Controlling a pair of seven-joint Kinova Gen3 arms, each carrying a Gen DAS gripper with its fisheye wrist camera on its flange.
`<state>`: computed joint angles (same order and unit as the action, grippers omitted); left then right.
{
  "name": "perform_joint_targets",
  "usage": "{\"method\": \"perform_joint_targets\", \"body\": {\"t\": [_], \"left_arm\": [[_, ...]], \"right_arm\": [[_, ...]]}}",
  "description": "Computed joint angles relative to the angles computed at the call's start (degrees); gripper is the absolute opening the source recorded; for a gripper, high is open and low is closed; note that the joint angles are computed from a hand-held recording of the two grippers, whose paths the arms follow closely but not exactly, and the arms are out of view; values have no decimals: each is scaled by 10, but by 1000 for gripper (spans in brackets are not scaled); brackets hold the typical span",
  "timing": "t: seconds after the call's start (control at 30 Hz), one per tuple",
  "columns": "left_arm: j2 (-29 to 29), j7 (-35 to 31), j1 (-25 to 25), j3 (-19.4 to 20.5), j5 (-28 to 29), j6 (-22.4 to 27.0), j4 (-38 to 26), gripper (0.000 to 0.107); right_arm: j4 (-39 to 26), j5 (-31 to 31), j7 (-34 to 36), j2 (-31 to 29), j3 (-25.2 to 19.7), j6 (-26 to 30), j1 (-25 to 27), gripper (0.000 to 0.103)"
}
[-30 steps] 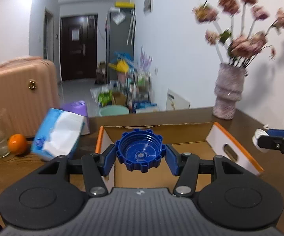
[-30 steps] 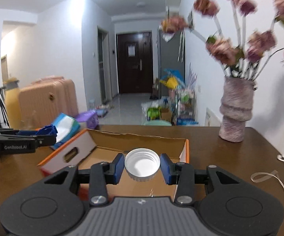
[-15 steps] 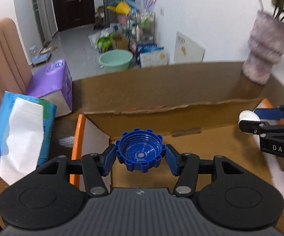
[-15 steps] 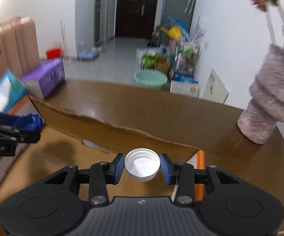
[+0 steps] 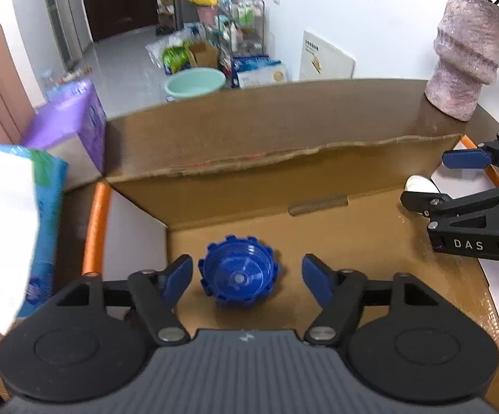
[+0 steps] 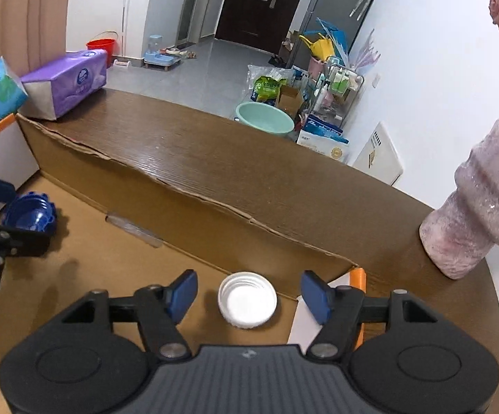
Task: Organize rigid objects
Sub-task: 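Carry both caps into the cardboard box and open both tools to release, then withdraw both tools from the box back toward the remaining items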
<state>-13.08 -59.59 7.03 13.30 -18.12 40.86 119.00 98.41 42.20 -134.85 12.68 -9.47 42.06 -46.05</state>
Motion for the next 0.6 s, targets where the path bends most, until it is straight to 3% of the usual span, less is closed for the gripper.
{"method": "perform_joint_targets", "body": {"t": [0.17,0.37,0.47,0.6], "left_arm": [[-39,-1,2,-3,20,42,-17,77],[-129,-1,-15,21,34,103,-33,80],[-205,8,-44,71,16,136,-38,82],[-282,-20,-46,72,55,208,-73,85]], "right_arm": [[12,-56,16,-44,-14,-22,23,66],[21,-43,-6,-119,-59,27,20,70],[25,-39,-17,-159,-94,58,27,70],[30,-40,-40,-220,-145,98,38,74]]}}
